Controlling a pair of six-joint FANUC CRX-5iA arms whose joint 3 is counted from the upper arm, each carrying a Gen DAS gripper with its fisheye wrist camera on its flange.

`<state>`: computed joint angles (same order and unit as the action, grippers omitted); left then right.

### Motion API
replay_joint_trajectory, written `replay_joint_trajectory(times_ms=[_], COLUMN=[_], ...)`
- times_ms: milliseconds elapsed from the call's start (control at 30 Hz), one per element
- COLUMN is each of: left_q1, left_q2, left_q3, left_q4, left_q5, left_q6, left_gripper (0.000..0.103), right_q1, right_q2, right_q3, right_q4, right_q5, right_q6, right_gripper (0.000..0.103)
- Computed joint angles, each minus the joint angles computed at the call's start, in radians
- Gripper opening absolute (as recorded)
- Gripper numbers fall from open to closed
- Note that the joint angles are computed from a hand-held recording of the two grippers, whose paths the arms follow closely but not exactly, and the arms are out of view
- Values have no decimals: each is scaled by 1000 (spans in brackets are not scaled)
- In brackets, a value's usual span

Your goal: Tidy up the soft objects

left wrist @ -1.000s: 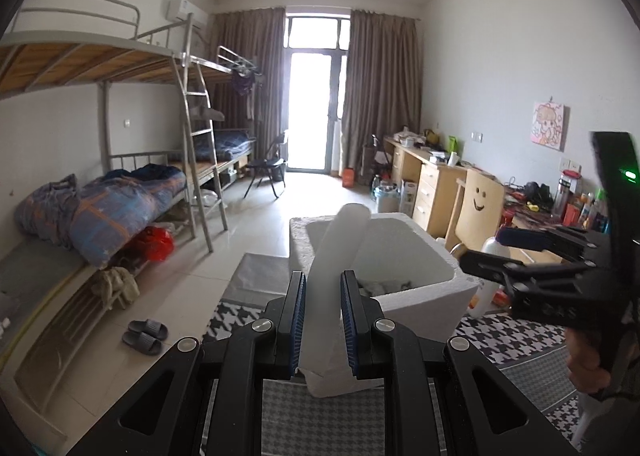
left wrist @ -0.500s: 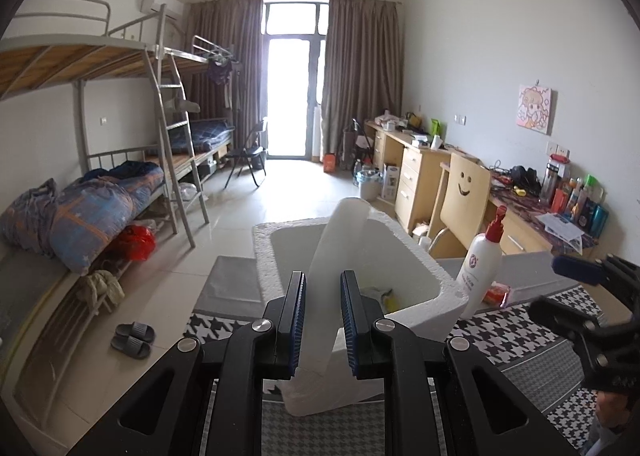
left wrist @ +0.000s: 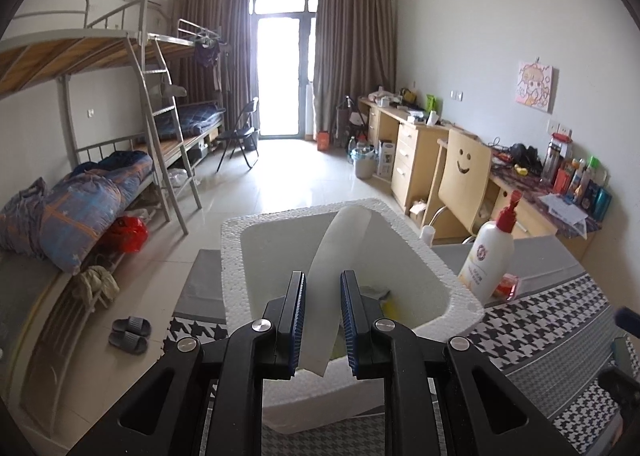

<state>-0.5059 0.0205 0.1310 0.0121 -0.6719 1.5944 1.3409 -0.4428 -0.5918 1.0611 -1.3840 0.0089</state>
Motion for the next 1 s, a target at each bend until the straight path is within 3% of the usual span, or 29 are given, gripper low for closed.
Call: replay_joint_trajectory(times_ms=[200,333,400,433,467,533,800,1000], left_q1=[-17,-24,-27,-36,-49,-57,-76,-88], left_q2=[38,68,72,73,68,53,-5,-54], left_q3=[54,92,95,101,107,93,45,8], left_q4=[-47,-62,-70,-92,-141,-169,-175,-172], left_q5=[-44,-76,-78,-83,-85,-61,-19,9], left_q6=[18,39,38,49,87,116,132,146], left_gripper=[19,28,46,67,82,89,102,102], right_q1=[84,143,164,178,193,214,268,290], right_q2=[-23,-40,-47,-52,-59,-68,-101,-109], right_q3=[-27,-48,-52,-56,-62,-70,-96,-102], right_q4=[-22,-35,-44,-45,-47,-46,-41,-28], right_q5=[-104,-175,-200,-217,-232,-257,-309,-321], right_q6=[-80,-143,-172,-188,-203,-223,-277,-288], right_gripper=[75,75,75,75,75,75,75,75])
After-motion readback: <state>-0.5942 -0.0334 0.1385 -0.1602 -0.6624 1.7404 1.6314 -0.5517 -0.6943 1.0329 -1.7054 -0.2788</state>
